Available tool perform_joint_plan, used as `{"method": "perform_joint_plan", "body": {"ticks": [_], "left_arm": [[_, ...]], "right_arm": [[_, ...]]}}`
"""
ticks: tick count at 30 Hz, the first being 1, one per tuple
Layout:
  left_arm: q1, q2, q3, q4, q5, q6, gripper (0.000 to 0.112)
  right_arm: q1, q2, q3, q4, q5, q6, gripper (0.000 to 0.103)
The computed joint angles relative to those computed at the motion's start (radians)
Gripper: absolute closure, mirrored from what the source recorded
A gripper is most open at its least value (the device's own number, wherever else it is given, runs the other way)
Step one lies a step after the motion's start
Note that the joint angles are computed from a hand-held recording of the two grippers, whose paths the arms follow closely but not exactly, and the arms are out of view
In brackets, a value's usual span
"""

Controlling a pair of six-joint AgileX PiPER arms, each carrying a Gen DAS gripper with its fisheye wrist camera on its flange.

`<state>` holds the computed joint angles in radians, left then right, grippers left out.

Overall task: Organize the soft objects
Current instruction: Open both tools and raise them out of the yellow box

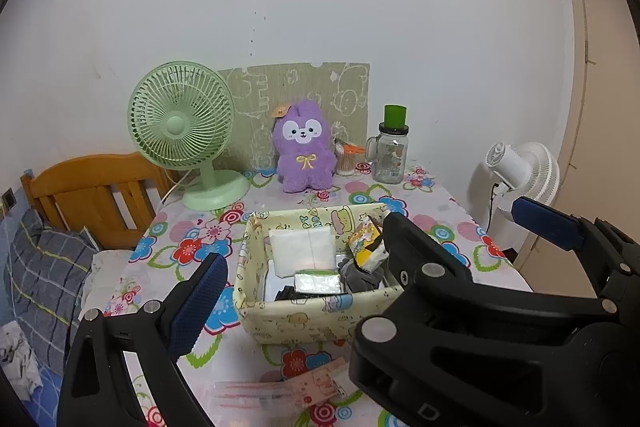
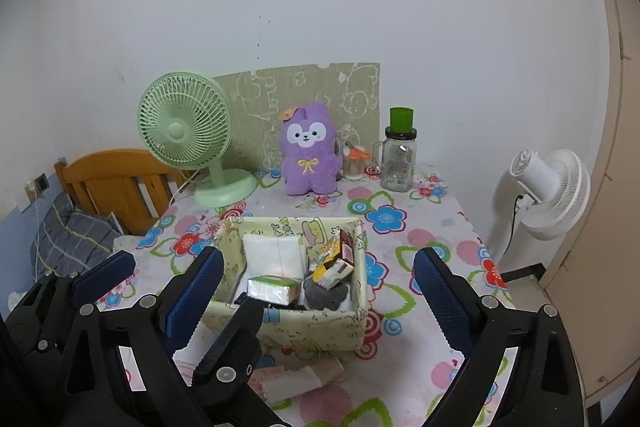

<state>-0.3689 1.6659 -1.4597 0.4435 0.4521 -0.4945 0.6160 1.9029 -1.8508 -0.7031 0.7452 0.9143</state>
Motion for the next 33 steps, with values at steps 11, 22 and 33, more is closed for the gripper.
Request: {"method": "perform_joint_plan", "body": {"ticks": [11, 22, 33], "left_arm": [[-0.042, -0.109, 0.164, 0.183, -0.031, -0.192, 0.010], [-0.059, -0.167, 0.298, 0.302, -0.065, -0.334, 0.010], [-0.051, -0.185, 0.405, 0.391, -0.129, -0.437, 0.010]], "right_arm": [[0.056, -0.111, 0.187, -0.109, -0.021, 0.144, 0.004], [0.101, -0.160, 0.319, -0.189, -0.038, 0.261, 0.003], [0.129, -0.168, 0.424, -0.260, -0.072, 0.381, 0.003]]}}
